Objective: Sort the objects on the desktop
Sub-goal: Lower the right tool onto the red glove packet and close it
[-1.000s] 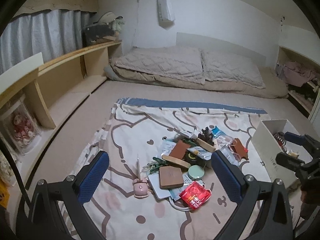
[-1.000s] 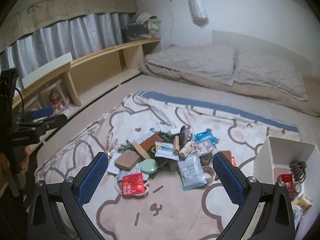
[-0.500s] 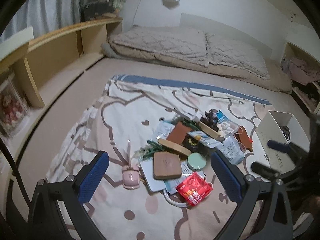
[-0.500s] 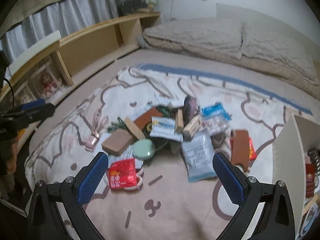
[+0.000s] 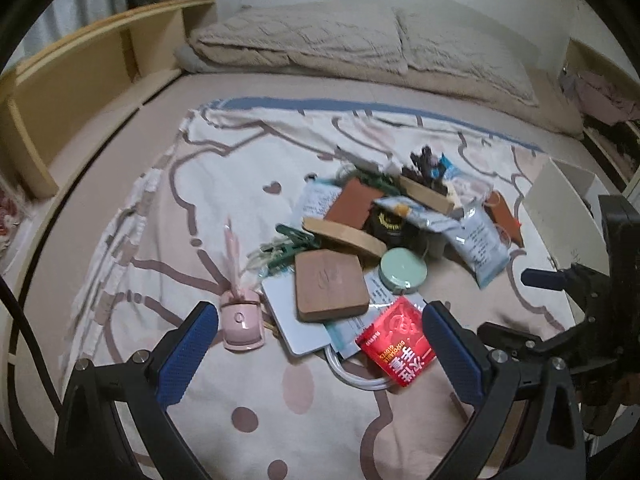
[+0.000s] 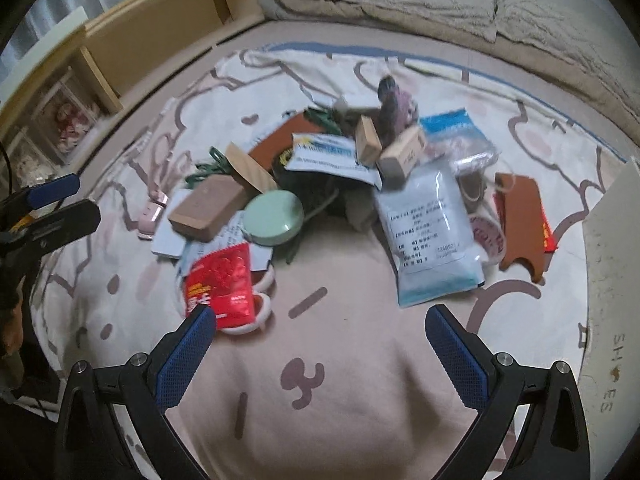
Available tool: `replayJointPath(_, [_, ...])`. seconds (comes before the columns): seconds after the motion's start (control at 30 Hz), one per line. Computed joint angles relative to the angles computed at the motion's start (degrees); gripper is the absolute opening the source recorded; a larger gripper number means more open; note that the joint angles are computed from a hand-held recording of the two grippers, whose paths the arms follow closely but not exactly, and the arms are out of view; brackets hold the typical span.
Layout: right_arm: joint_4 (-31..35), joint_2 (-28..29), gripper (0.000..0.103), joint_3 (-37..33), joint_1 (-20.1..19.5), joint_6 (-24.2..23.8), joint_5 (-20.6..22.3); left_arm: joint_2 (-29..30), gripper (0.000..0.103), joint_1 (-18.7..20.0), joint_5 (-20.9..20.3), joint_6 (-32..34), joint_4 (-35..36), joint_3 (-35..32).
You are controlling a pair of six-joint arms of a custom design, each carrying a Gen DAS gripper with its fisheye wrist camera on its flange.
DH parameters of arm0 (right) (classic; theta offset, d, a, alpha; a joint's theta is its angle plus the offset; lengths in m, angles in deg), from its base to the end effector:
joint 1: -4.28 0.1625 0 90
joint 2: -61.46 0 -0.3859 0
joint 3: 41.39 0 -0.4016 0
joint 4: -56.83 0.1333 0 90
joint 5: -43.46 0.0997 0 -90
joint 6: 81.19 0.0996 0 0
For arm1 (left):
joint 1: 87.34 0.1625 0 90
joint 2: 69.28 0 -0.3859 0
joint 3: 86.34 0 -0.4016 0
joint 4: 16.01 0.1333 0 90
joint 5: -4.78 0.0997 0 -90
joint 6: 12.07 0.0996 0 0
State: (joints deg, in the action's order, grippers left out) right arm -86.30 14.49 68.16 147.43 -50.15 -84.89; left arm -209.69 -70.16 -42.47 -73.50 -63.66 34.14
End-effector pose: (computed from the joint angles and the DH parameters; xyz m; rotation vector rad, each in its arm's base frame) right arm 0.4700 -0.2629 -0.0053 0.5510 -2.4446 0.4303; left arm -0.0786 -0.2346 0.4397 0.4265 2.3872 -0.6856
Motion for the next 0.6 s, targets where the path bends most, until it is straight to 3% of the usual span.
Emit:
replayJointPath(0.13, [-0.59, 0.44, 0.103, -0.05, -1.1, 1.17, 0.02, 0.82, 0.102, 3.46, -0.68, 5.6, -4.51, 1.22])
replayJointPath(0.23, [-1.27, 0.65, 0.103, -0.08, -1.58, 0.1, 0.12, 0.93, 0.102, 4.24, 0.31, 8.21, -5.44, 1.48])
replayJointPath(0.37, [-1.37, 0.92, 0.103, -0.17, -1.73, -1.93, -0.55, 1.5, 0.102, 8.32, -0.59, 13.99, -10.7, 2.02])
replayJointPath(0.6, [-4.28, 1.7, 0.103, -0.17, -2.73, -5.13, -0.72, 1.2, 0.102, 10.17, -0.57, 22.45, -15.83, 3.58])
